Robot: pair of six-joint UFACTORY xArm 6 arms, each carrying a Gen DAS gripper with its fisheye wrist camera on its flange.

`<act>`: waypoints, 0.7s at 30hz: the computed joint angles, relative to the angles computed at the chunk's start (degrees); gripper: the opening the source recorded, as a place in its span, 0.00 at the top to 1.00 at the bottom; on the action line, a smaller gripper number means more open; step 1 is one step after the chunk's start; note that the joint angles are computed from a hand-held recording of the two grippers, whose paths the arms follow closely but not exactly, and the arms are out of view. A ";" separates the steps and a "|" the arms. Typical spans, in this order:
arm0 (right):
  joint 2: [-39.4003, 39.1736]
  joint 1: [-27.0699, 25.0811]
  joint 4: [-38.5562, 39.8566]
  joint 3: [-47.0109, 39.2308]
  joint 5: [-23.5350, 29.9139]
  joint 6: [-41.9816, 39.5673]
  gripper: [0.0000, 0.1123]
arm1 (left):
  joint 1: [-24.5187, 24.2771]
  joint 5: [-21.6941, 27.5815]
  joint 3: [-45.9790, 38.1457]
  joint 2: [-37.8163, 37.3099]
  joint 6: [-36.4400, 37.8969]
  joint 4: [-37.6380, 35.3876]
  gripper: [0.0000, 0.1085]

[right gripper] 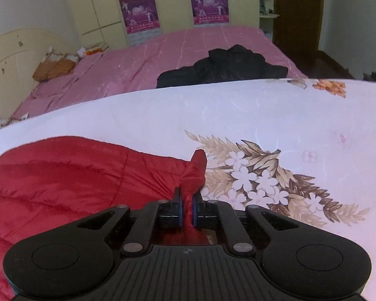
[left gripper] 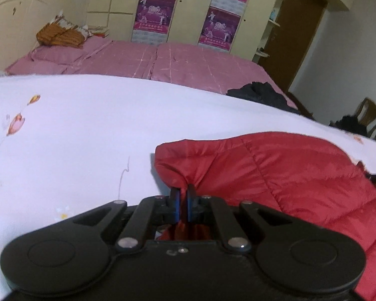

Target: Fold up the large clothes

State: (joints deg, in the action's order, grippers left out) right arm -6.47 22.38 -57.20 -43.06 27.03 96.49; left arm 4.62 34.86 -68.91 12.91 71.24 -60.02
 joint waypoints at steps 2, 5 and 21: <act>0.11 0.16 0.57 -0.44 0.55 -0.79 0.95 | -1.02 -1.74 0.51 -0.55 -0.59 1.55 0.83; -2.22 1.94 1.87 -0.47 7.14 -1.00 0.24 | -2.46 -10.64 3.36 -2.86 -1.16 0.20 0.16; -40.57 40.55 -7.00 26.47 31.42 65.82 0.29 | 21.93 14.34 33.35 -31.75 -13.86 -10.69 0.21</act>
